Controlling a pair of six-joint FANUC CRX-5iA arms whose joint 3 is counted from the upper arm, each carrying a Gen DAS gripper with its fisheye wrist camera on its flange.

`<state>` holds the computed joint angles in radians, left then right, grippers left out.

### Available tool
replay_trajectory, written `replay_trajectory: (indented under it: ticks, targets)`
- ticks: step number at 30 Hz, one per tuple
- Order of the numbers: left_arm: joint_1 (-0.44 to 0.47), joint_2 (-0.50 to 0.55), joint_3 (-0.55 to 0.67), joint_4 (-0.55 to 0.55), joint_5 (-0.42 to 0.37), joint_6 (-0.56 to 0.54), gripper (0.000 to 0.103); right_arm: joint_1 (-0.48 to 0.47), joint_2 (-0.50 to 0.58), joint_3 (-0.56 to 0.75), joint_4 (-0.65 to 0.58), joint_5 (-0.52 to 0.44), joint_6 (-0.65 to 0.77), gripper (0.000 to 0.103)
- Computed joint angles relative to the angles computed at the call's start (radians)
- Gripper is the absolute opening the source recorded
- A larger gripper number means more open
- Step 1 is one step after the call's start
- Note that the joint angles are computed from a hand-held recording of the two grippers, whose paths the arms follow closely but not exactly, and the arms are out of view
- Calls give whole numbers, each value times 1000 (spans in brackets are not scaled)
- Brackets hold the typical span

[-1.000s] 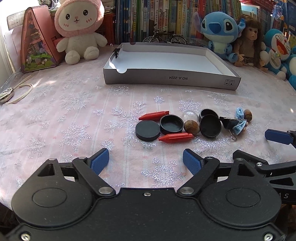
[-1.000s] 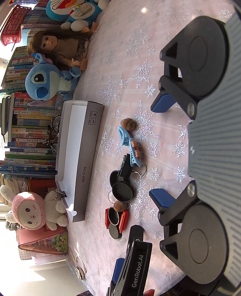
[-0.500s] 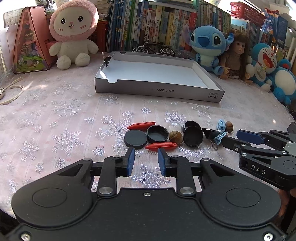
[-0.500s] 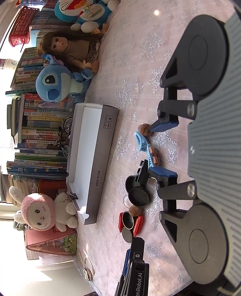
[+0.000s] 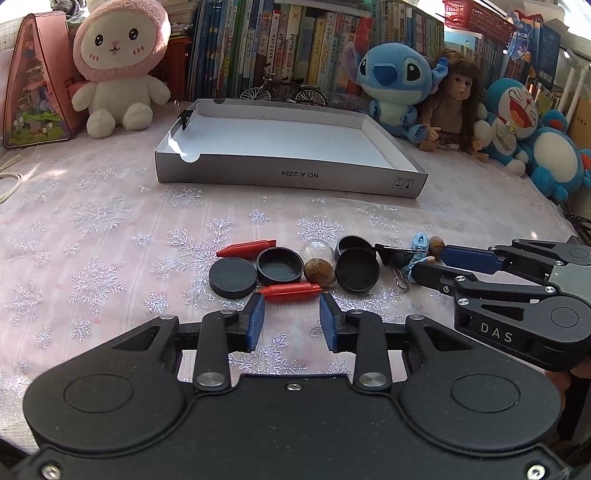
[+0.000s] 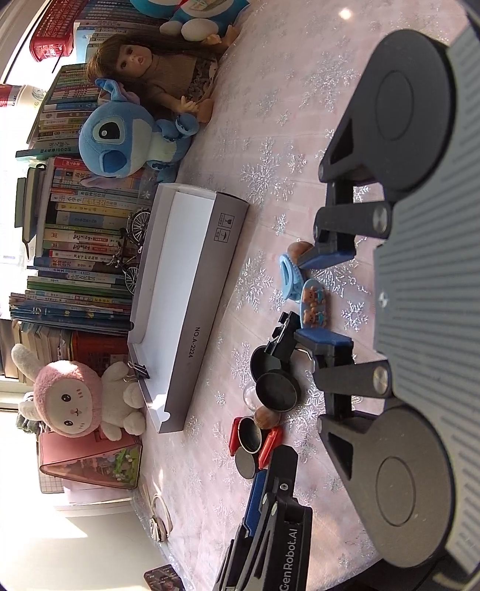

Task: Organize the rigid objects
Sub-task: 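Grasp the blue bear hair clip with the right tool while the left tool approaches the red crayon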

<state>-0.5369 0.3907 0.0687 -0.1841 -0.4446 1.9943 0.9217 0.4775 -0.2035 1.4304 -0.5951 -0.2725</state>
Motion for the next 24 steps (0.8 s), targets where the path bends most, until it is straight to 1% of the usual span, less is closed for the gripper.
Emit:
replay_trajectory:
  ticks: [4, 6, 7, 9, 13, 18, 21, 24]
  targets:
    - [-13, 12, 34, -80, -30, 71, 36, 2, 9, 10, -21, 10, 31, 43]
    - [-14, 15, 42, -92, -38, 84, 38, 7, 16, 20, -44, 5, 32, 43]
    - [-13, 16, 41, -88, -36, 83, 39, 9, 18, 22, -50, 2, 21, 49]
    - [-9, 16, 35, -71, -25, 78, 42, 11, 19, 25, -57, -4, -16, 49]
    - [-12, 21, 41, -76, -23, 84, 43, 3, 7, 8, -36, 10, -115, 49]
    - [-27, 33, 66, -121, -35, 104, 43, 7, -2, -7, -24, -1, -149, 47]
    - [-42, 44, 90, -171, -51, 131, 43, 12, -6, -15, -16, -21, -167, 44]
    - [-60, 53, 110, -228, -67, 152, 43, 20, -6, -20, -11, -66, -205, 35]
